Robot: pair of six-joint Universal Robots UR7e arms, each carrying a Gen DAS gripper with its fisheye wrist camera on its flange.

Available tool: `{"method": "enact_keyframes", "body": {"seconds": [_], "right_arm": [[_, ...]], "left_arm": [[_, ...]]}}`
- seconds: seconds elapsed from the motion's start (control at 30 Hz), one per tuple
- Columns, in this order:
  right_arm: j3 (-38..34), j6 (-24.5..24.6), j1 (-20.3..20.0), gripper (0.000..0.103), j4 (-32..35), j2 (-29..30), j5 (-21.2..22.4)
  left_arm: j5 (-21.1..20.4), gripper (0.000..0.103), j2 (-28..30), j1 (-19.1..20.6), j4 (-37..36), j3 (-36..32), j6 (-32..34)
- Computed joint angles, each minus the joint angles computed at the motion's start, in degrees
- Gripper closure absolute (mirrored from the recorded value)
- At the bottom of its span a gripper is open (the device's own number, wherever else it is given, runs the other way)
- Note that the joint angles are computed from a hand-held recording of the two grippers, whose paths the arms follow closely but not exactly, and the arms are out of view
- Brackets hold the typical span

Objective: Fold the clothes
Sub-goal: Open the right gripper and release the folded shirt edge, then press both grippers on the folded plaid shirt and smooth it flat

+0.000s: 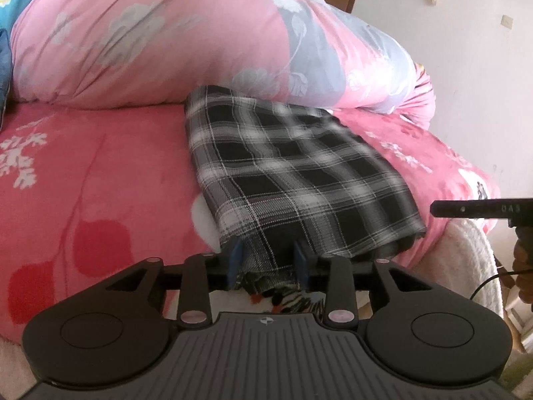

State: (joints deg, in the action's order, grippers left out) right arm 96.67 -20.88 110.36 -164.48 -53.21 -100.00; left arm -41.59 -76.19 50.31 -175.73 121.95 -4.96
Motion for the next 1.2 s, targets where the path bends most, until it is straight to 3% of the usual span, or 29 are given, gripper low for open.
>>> {"method": "enact_keyframes", "body": {"seconds": [0.07,0.27,0.37,0.47,0.6,0.67,0.77,1.07,1.2], "right_arm": [[0.1,0.8,-0.6,0.072,-0.7,-0.2,0.6],[2.5,-23.7,3.0,0.072,-6.2,1.5,-2.6],[2.9,-32.9,3.8,0.073,-6.6,2.9,-4.2],[2.9,-37.8,4.4,0.074,-7.5,4.1,-6.7],[2.9,-39.4,4.9,0.079,-8.8,4.8,-8.3],[2.5,-38.5,4.9,0.093,-9.1,5.0,-8.9],[2.1,-35.7,4.8,0.101,-8.6,4.4,-8.0],[-0.4,-30.9,4.5,0.100,1.1,3.2,-8.3],[-1.9,-23.9,3.5,0.087,4.2,1.3,-2.6]], "left_arm": [[0.4,0.069,0.0,-0.1,0.6,-0.1,-0.3],[0.7,0.068,0.1,-0.2,1.3,-0.3,-0.9],[0.9,0.067,0.2,-0.3,1.4,-0.3,-1.1],[1.3,0.063,0.2,-0.3,1.0,-0.1,-1.2],[1.8,0.054,0.3,0.0,1.2,-0.2,-2.1],[1.4,0.054,0.2,0.1,1.1,-0.2,-2.4],[1.3,0.054,0.0,0.1,0.9,-0.1,-2.3],[1.2,0.053,-2.1,-0.5,2.0,0.9,-4.7],[2.5,0.052,-3.9,-2.0,0.1,1.6,-5.0]]}}
